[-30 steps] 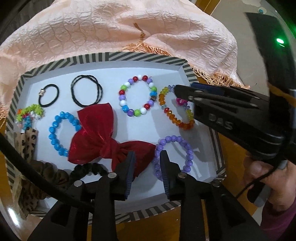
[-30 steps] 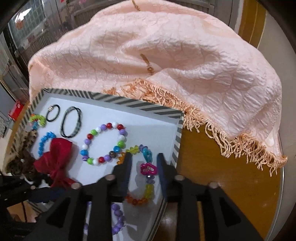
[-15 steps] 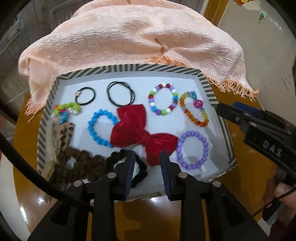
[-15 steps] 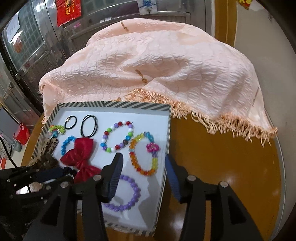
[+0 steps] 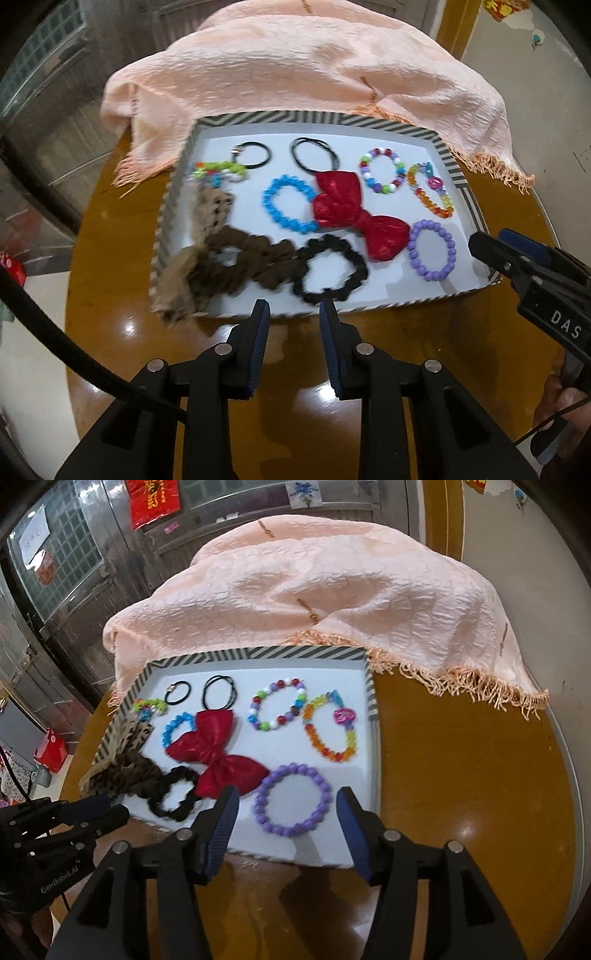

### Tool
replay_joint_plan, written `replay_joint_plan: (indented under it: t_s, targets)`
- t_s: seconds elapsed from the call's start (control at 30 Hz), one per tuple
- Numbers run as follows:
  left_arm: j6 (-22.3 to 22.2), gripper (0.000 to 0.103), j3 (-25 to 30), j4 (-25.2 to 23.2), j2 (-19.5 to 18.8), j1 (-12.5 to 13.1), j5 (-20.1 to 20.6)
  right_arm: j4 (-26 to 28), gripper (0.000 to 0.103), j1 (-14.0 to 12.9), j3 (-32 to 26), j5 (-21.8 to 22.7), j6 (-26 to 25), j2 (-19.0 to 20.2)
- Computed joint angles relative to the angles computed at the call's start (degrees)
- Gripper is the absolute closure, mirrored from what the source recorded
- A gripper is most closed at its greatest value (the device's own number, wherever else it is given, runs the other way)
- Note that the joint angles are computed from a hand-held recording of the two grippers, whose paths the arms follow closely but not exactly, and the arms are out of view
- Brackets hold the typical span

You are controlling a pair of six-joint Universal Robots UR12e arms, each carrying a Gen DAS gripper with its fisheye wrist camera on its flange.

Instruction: Organize jewelry

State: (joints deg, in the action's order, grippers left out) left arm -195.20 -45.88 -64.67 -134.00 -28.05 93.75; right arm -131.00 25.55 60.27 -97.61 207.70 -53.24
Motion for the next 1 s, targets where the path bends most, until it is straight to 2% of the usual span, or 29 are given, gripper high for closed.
replay_joint_plan:
  t_s: [0.17,0.27,0.4,0.5,0.7,0.87,1.0]
  targets:
    - [-0.6,0.077,-4.3,3.2,2.9,0.4,1.7,-0.6,0.039,1.3,-0.7,-1.2,-0.8,0.1]
    - [-0.7,0.077,-6.3,5.1,4.3,0.5,2.6,-1.0,0.033,2.0,-1.0,-2.1,0.2,0.1]
    - [0.6,0.077,-7.2,6.6,5.1,0.0,6.6,-1.8,0.031,2.5,-1.2,-2.9,1.3,-0.1]
    - [1.5,0.077,-8.3,9.2,5.9,-0.2,9.6,-2.1,0.031,3.3,-1.5,-5.6,0.7,-0.1]
    - [0.3,0.077,-10.0,12.2,7.2,0.0,11.1,-3.9,0.028,4.3,-1.3,-8.6,1.2,-0.3]
    - [0.1,0.077,-10.9,13.5,7.8,0.3,10.2,-4.1,0.027,5.0,-1.5,-9.6,1.6,-0.2]
    - [0.0,0.077,-11.7,15.4,8.3,0.3,9.6,-3.8,0.022,5.5,-1.9,-10.5,1.4,0.0]
